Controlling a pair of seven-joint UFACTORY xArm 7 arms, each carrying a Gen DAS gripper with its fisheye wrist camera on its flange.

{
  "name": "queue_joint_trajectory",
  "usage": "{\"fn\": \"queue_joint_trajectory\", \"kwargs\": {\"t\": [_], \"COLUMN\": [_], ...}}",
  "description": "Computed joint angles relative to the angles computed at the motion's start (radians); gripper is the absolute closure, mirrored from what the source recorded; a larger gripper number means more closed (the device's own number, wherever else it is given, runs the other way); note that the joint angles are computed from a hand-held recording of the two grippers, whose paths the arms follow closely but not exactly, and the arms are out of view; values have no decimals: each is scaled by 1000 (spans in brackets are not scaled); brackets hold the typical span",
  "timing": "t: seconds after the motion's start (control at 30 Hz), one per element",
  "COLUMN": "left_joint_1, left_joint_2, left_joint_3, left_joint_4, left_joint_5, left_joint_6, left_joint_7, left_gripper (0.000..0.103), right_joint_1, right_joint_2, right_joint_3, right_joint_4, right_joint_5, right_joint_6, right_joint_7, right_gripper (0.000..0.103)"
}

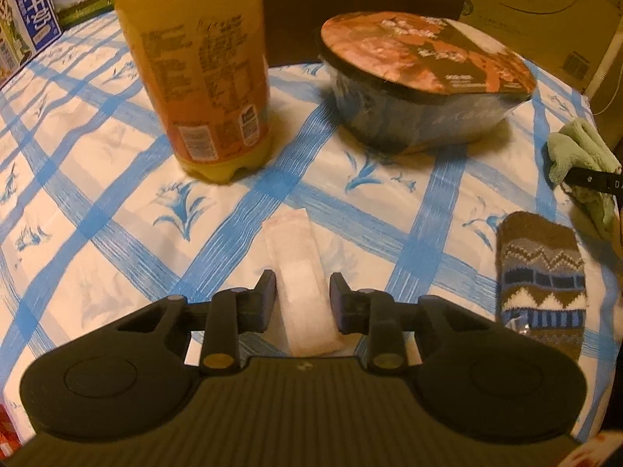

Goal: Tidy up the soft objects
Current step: 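Grasp the white paper packet with the left gripper while the right gripper holds the green towel, then carry the white packet and green towel over the white box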

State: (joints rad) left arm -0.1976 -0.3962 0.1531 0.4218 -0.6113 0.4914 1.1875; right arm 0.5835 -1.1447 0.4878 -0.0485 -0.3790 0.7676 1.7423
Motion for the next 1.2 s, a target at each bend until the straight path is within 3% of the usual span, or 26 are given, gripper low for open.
{"fn": "queue_joint_trajectory", "kwargs": {"t": [0.3,0.5,0.63,0.97,1.07,1.2], "left_joint_1": [-20,-60,-100,-211,-243,-266], "left_joint_2": [-132,-228,-256,-217,-169,-81], "left_joint_3": [15,18,14,-35,-52,-86], "left_joint_4": [-12,-9,6,84,130,214], "left_joint_5": [1,-4,-16,-63,-73,-70], "left_joint_6": [85,125,125,16,-30,-94], "left_joint_7": [14,5,-7,-85,-129,-204], "left_gripper": [76,76,76,76,76,76], "right_joint_1": [100,78,34,-161,-251,-411], "right_joint_2": [-177,-245,-285,-281,-241,-88], "right_joint_3": [13,15,-4,-104,-148,-236], "right_joint_4": [41,93,111,102,93,101], "right_joint_5": [8,-3,-6,-5,-4,-3], "right_joint_6": [143,164,119,-175,-311,-593], "right_joint_7": [-48,-155,-242,-462,-524,-628], "right_gripper": [73,73,73,73,73,73]}}
